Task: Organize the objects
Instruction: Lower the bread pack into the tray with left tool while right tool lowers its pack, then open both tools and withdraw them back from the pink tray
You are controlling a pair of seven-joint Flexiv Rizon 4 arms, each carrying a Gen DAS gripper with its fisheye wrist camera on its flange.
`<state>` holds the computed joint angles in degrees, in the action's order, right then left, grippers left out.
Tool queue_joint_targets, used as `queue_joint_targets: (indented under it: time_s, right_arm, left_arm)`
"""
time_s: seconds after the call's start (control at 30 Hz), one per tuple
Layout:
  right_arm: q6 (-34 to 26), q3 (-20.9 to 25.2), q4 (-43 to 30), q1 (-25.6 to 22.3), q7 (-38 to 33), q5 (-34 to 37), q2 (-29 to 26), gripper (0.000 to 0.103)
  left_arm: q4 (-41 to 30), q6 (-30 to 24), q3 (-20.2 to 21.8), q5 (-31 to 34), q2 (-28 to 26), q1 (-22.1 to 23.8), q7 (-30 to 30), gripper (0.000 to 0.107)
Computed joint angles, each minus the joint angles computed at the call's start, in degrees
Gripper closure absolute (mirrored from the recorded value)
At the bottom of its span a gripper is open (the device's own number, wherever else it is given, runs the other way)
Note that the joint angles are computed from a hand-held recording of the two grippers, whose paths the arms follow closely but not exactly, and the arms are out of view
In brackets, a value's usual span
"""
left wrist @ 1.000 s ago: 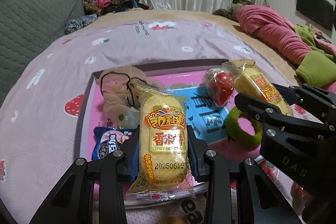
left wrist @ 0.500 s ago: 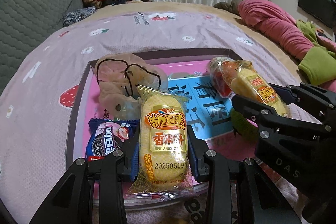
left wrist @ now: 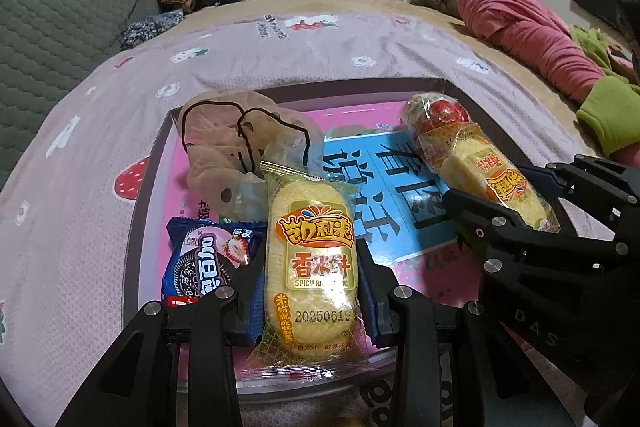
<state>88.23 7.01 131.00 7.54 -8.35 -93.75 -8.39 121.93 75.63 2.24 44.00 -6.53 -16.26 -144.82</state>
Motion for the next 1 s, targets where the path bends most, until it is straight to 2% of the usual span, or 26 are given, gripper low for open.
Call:
queue_joint_targets:
  time_s: [0.13,0.2,0.43,0.53,0.7,0.77,1.0]
  right_arm:
    - [-1.8,0.1,1.3,1.5,-5.3,6.5,-0.1,0.062]
    - [-2.0,-0.3,1.5,2.1,-6.0,7.5,-0.1,0.062]
    - [-2.6,-0.9,1.5,3.1,-5.6,7.8,0.0,0.061]
    - [-3.2,-1.0,1.6,3.3,-5.8,8.5,0.1,0.055]
    - [-3.1,-1.2,1.5,2.9,-4.2,7.1,0.5,0.045]
    - [-2.6,-1.3,1.6,2.5,-3.6,7.0,0.6,0.042]
    - [-1.6,-1.3,1.2,1.1,-0.6,3.4,1.4,0.038]
  left_arm:
    - [-0.2,-0.8,-0.1,0.3,-0.1,-0.2,0.0,0.067]
    - [-0.2,-0.9,-0.2,0.4,0.0,-0.3,0.0,0.067]
    - [0.0,-1.3,-0.6,-0.1,0.2,-0.1,0.7,0.067]
    - [-0.2,-1.8,-0.7,-0.1,0.3,-0.2,0.6,0.067]
    - [-0.1,-1.4,-0.9,-0.4,0.6,-0.1,0.8,0.062]
    - [0.0,-1.5,-1.0,-0.3,0.9,-0.1,0.7,0.056]
    - [1.7,1.4,-1.1,-2.8,2.2,1.0,2.6,0.048]
